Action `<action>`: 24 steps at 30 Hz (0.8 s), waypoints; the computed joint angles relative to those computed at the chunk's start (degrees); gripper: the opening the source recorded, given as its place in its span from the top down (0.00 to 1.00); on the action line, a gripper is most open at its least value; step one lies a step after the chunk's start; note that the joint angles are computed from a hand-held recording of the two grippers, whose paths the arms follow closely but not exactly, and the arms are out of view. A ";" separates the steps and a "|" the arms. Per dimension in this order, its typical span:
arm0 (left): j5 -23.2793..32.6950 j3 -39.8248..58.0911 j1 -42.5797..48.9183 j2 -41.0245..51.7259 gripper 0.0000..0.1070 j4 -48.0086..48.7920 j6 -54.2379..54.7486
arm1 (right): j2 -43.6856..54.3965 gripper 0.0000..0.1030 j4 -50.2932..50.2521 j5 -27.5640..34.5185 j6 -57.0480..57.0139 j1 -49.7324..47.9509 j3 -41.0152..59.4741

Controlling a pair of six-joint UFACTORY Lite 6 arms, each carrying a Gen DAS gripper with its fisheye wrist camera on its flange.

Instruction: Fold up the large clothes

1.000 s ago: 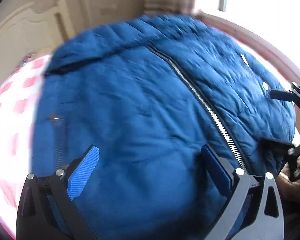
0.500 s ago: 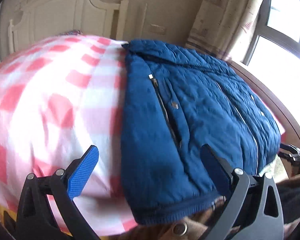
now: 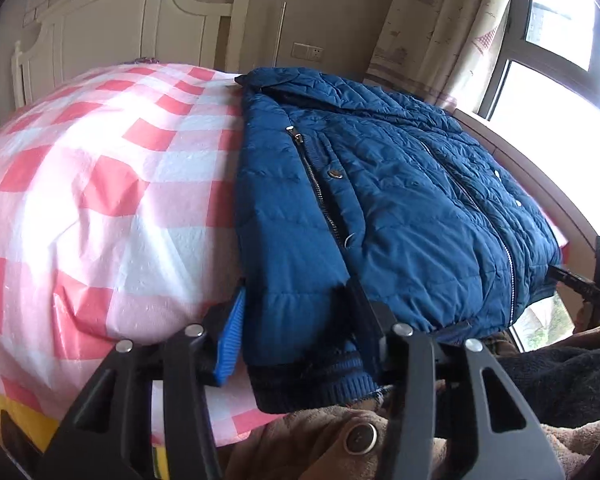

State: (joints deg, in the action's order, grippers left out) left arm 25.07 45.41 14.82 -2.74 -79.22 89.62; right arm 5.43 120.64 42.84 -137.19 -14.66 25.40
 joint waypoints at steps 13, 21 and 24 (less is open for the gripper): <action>0.05 3.02 -1.77 2.51 0.68 4.54 -4.99 | 3.15 0.59 -2.47 3.87 1.74 -1.36 1.25; 18.54 4.39 6.97 -2.86 0.87 -1.91 -1.16 | -23.07 0.77 -11.97 6.48 11.46 -6.04 -8.86; 23.77 6.79 9.45 -4.38 0.87 -3.28 -3.00 | -33.31 0.78 -17.19 7.46 19.19 -7.40 -9.14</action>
